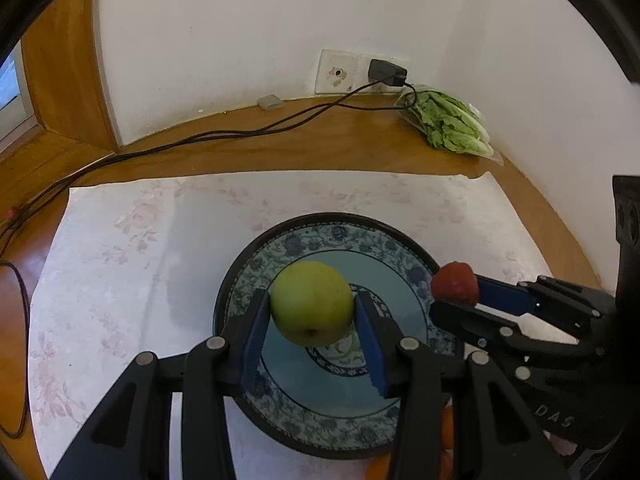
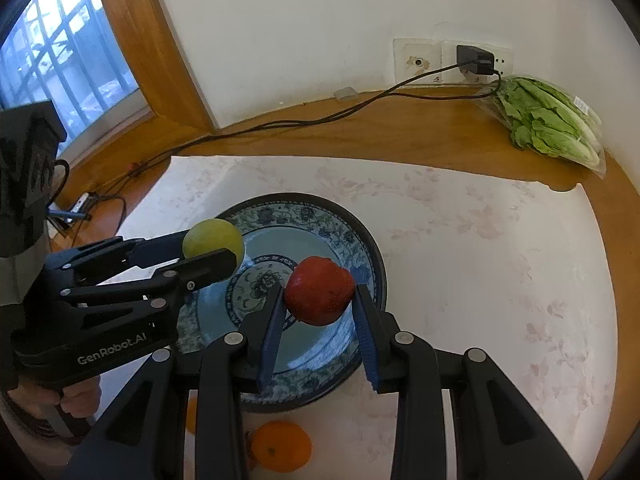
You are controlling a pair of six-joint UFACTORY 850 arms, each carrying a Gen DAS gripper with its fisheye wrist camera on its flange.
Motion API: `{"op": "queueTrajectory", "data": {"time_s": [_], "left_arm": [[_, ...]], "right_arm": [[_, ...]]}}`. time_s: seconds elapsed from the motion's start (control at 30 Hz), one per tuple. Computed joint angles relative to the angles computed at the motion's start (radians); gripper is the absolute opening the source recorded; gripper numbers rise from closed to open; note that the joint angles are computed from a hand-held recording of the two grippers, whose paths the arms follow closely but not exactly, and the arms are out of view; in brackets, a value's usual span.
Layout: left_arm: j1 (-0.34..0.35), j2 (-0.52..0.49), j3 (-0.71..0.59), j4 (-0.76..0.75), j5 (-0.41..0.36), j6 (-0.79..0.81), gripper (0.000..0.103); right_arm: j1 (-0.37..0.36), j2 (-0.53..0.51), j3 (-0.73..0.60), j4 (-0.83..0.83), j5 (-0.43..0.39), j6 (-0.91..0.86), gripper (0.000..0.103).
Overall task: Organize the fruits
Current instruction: 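Carry the green apple and red pomegranate in both tools over the patterned plate, then open both tools to set the apple and pomegranate on the plate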
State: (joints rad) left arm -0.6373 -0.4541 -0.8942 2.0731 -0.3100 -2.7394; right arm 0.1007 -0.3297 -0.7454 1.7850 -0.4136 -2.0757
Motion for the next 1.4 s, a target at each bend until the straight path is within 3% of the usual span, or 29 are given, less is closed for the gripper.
{"op": "queueTrajectory", "data": {"time_s": [0.37,0.6,0.83,0.97,1.1,1.4], "left_arm": [[0.008,-0.031,-0.004,0.046,-0.03,-0.039,0.046],[0.005,-0.035,-0.008,0.029,-0.039,-0.02,0.046],[0.004,-0.039,-0.018,-0.007,-0.026,0.012,0.046],[0.0,-0.033,-0.013,-0.02,-0.03,0.02,0.056],[-0.01,-0.011,-0.002,-0.064,-0.052,0.057,0.069],[-0.039,0.06,0.05,-0.147,-0.064,0.105,0.073]], "right_arm": [[0.054,-0.062,-0.026,0.256,0.073,-0.274,0.035],[0.058,-0.075,-0.027,0.309,0.071,-0.325,0.035],[0.045,-0.084,-0.033,0.239,0.044,-0.244,0.035],[0.022,-0.082,-0.035,0.127,0.008,-0.115,0.038],[0.006,-0.056,-0.02,0.12,0.004,-0.096,0.045],[-0.051,0.01,0.027,0.007,-0.033,0.015,0.045]]}}
